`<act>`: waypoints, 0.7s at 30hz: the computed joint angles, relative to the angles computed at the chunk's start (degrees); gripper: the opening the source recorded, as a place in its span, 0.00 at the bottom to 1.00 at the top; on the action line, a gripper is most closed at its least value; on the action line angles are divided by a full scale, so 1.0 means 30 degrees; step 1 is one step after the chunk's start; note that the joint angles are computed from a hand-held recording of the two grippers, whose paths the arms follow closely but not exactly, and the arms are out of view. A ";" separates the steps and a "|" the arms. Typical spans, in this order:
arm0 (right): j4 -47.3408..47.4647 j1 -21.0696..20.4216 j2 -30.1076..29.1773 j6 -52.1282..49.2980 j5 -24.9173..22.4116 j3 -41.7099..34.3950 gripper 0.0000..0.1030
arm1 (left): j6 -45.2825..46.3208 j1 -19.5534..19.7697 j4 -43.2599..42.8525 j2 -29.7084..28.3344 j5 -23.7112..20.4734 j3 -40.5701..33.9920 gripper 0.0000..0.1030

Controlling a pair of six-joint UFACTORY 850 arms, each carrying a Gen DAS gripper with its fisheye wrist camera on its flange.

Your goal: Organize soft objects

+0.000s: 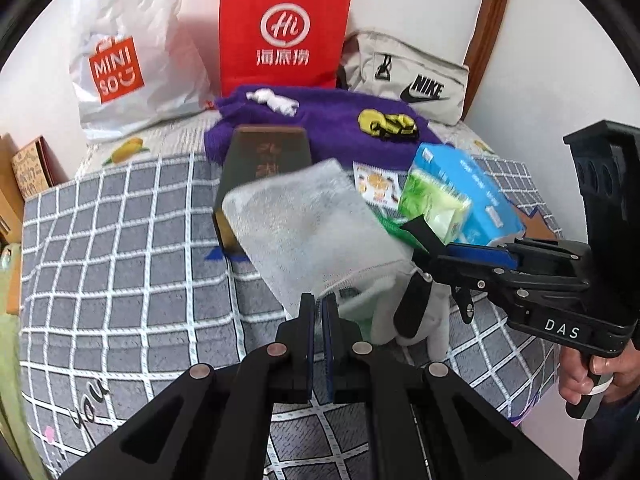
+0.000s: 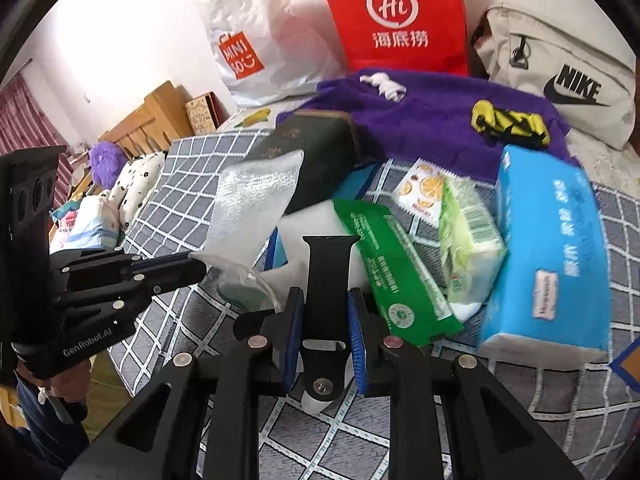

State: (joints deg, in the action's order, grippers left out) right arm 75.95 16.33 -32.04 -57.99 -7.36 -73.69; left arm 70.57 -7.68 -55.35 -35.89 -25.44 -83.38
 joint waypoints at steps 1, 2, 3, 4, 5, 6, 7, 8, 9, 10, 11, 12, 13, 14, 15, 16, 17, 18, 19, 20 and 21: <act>0.0480 -0.0012 0.0162 -0.0467 0.0101 0.0108 0.22 | 0.0163 0.0002 -0.0219 0.0097 0.0067 0.0012 0.05; 0.1139 -0.0029 0.0318 -0.1119 0.0172 0.0210 0.22 | 0.0234 0.0003 -0.0383 0.0187 0.0137 0.0007 0.05; 0.1492 -0.0044 0.0400 -0.1488 0.0209 0.0249 0.22 | 0.0330 0.0009 -0.0515 0.0252 0.0089 -0.0017 0.05; 0.1657 -0.0052 0.0523 -0.1650 0.0313 0.0303 0.22 | 0.0480 0.0018 -0.0671 0.0329 0.0087 -0.0009 0.05; 0.2566 -0.0068 0.0676 -0.2532 0.0419 0.0405 0.22 | 0.0695 0.0026 -0.0872 0.0444 0.0152 0.0036 0.05; 0.3430 -0.0099 0.0779 -0.3408 0.0426 0.0490 0.22 | 0.0882 0.0029 -0.1021 0.0537 0.0168 0.0085 0.05; 0.4168 -0.0132 0.0924 -0.4166 0.0460 0.0588 0.22 | 0.1040 0.0017 -0.1186 0.0632 0.0191 0.0083 0.05; 0.4945 -0.0138 0.1052 -0.4908 0.0588 0.0674 0.22 | 0.1104 0.0003 -0.1276 0.0705 0.0203 0.0086 0.05; 0.6030 -0.0168 0.1228 -0.5997 0.0685 0.0803 0.22 | 0.1173 -0.0005 -0.1381 0.0764 0.0190 0.0047 0.05; 0.6315 -0.0195 0.1313 -0.6288 0.0691 0.0868 0.22 | 0.1169 -0.0020 -0.1415 0.0794 0.0200 0.0019 0.05; 0.6677 -0.0235 0.1435 -0.6636 0.0799 0.0945 0.22 | 0.1157 -0.0048 -0.1440 0.0832 0.0227 -0.0035 0.05; 0.6907 -0.0278 0.1479 -0.6852 0.0859 0.0971 0.22 | 0.1200 -0.0075 -0.1500 0.0881 0.0268 -0.0065 0.05; 0.6931 -0.0341 0.1556 -0.6850 0.0902 0.1010 0.22 | 0.1194 -0.0095 -0.1520 0.0902 0.0316 -0.0103 0.05; 0.7348 -0.0414 0.1637 -0.7236 0.0907 0.1060 0.22 | 0.1149 -0.0109 -0.1491 0.0902 0.0347 -0.0144 0.05; 0.7892 -0.0470 0.1713 -0.7764 0.0934 0.1110 0.22 | 0.0952 -0.0127 -0.1354 0.0881 0.0394 -0.0240 0.05; 0.8298 -0.0528 0.1793 -0.8163 0.0973 0.1158 0.22 | 0.0806 -0.0139 -0.1268 0.0852 0.0389 -0.0316 0.05; 0.8305 -0.0565 0.1808 -0.8163 0.0990 0.1156 0.22 | 0.0682 -0.0124 -0.1238 0.0818 0.0327 -0.0425 0.05; 0.8634 -0.0608 0.1872 -0.8492 0.1007 0.1198 0.22 | 0.0648 -0.0111 -0.1280 0.0803 0.0270 -0.0494 0.05; 0.9318 -0.0656 0.1957 -0.9210 0.1056 0.1243 0.22 | 0.0679 -0.0089 -0.1363 0.0796 0.0174 -0.0561 0.05; 0.9614 -0.0671 0.2003 -0.9532 0.1100 0.1271 0.22 | 0.0715 -0.0072 -0.1447 0.0795 0.0063 -0.0647 0.05; 0.9623 -0.0707 0.2041 -0.9577 0.1156 0.1265 0.22 | 0.0744 -0.0075 -0.1485 0.0806 0.0025 -0.0714 0.05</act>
State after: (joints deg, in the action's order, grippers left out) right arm 104.82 14.20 -25.92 -86.72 -3.89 -69.90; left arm 72.80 -7.90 -59.81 -33.47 -25.37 -85.52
